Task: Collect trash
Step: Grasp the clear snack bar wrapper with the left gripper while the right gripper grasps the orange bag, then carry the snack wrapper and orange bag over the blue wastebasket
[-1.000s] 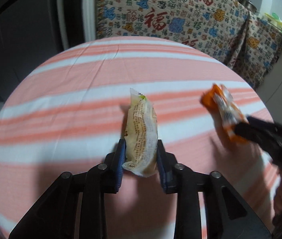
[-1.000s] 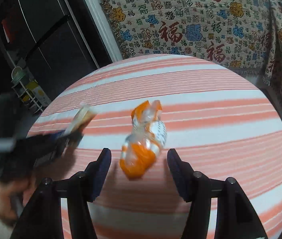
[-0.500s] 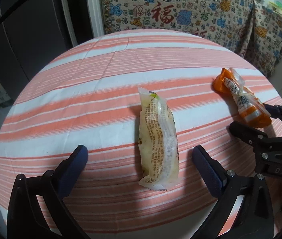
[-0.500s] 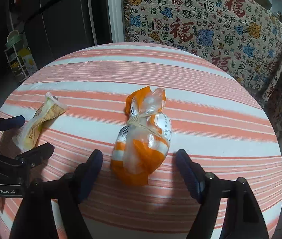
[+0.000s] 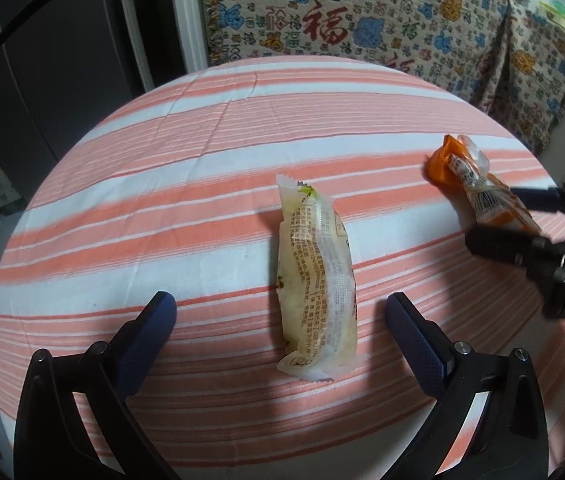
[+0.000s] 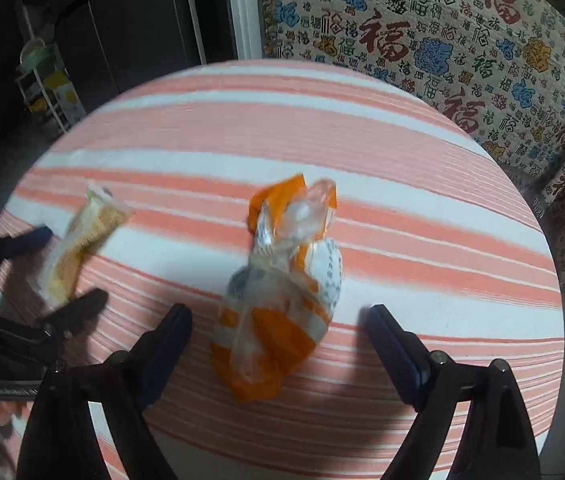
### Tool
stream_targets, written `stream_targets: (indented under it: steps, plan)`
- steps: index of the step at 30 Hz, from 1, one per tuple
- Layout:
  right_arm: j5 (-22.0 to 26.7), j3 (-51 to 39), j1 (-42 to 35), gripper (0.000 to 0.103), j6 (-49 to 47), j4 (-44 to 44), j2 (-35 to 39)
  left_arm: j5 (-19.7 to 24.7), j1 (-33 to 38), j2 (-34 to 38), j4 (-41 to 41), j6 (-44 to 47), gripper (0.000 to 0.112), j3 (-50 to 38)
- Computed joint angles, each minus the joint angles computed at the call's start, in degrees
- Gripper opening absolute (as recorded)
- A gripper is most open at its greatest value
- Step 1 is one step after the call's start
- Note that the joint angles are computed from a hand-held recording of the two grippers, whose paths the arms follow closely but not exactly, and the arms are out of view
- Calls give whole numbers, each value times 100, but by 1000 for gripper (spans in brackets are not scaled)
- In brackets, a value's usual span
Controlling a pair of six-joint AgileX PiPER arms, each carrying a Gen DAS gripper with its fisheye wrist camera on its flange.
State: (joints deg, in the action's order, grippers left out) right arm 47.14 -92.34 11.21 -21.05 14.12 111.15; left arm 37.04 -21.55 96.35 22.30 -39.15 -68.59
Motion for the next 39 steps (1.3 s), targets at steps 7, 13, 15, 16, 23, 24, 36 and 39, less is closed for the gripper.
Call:
stream_targets:
  steps: [7,13,15,16,23,24,36,39]
  plan:
    - [1000,-1069,29,82,159,7,365,-288,248,-416,-783,933,102,96]
    - [1080,-1188,79,48,304,-124,437,-190,303,-226,-1351,1551,54,-141]
    - [1210,-1348,52,46,275,-121,521,-206,296,-229,-1470,1736,23,-92]
    - [1209,-1297,54,46,279,-118,468,-265,302,-288,-1515,1770,21,-27]
    - [804,-469,-259,45,-62,414,-268,-653,422,-837,-2187,2063,16,333]
    - [776,-342,-346,45,-157,545,-397,-669,381,-879,-2224,2048,16,348]
    - [1037,658,-2183,45,-1421,1635,-1400,-66,-1466,-247,-1499,1002,16,-1251]
    - [1284,642,-3002,45,-1740,1822,-1523,313,-1926,339,-1480,987,16,-2277]
